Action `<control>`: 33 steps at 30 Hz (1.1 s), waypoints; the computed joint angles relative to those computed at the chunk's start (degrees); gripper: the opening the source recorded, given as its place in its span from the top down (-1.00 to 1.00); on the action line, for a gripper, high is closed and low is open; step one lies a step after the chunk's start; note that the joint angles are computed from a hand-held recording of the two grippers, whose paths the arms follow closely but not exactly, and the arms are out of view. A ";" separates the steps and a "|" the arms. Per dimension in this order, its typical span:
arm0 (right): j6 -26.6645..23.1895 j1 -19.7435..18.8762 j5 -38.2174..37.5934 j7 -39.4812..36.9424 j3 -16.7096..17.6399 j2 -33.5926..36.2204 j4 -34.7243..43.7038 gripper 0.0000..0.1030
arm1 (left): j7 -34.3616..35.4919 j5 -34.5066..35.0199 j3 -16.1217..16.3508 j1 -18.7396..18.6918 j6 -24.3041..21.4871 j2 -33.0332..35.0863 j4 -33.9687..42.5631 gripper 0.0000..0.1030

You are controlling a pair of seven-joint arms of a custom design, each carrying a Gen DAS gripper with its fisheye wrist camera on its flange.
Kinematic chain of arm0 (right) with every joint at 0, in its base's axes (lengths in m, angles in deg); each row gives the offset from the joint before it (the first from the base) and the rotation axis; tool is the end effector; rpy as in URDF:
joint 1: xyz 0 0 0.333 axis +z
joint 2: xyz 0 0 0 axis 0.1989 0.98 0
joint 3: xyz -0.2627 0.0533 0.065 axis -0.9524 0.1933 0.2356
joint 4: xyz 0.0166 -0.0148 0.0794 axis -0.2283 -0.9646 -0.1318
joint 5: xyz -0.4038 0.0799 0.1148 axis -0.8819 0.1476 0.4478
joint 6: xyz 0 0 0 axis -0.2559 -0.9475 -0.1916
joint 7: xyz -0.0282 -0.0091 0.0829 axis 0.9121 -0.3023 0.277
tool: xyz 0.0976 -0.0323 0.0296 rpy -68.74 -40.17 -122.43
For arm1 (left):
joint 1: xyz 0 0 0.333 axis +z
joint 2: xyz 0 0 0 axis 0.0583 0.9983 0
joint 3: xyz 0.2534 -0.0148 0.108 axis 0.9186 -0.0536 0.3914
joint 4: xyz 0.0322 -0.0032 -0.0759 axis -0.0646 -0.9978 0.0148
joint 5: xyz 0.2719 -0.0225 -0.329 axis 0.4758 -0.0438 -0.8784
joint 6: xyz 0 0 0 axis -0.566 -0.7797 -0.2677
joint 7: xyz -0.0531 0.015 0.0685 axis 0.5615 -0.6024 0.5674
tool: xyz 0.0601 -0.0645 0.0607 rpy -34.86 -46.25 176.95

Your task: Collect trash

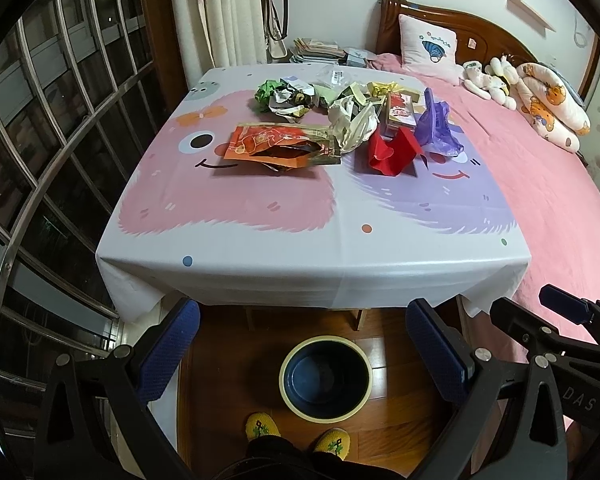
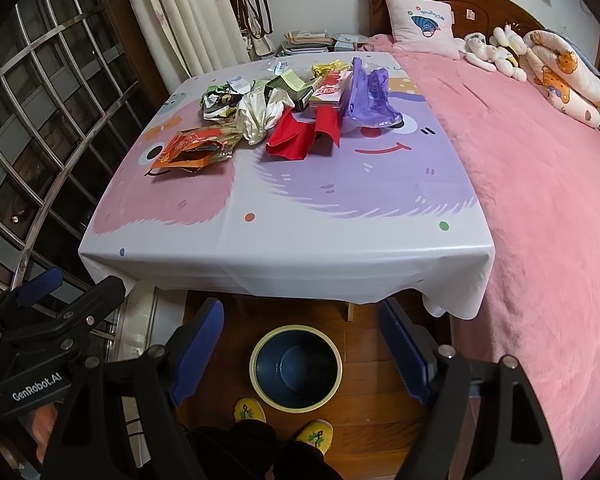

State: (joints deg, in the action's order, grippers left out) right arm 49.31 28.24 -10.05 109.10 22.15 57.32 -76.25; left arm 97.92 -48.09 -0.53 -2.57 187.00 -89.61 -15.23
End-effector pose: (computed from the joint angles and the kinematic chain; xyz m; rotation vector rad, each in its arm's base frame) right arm 0.4090 0.2524 0.7734 -1.4439 2.3190 -0.4693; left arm 0.4846 -0.0814 0.7501 -1.4949 2.3191 -0.7274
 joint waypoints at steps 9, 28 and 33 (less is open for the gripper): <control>0.93 0.06 0.98 -0.67 -0.18 -0.41 -0.65 -0.55 | 0.13 0.49 -0.02 0.18 -0.35 -0.32 0.16 -0.99; -1.39 0.37 -4.20 -0.52 -0.75 7.91 9.04 -0.50 | 2.80 -2.73 0.02 1.43 -1.87 9.81 12.79 -0.99; -5.36 2.40 -8.84 0.01 -1.94 14.92 18.18 -0.49 | 4.53 -4.54 -1.23 3.59 -5.55 20.79 26.99 -0.99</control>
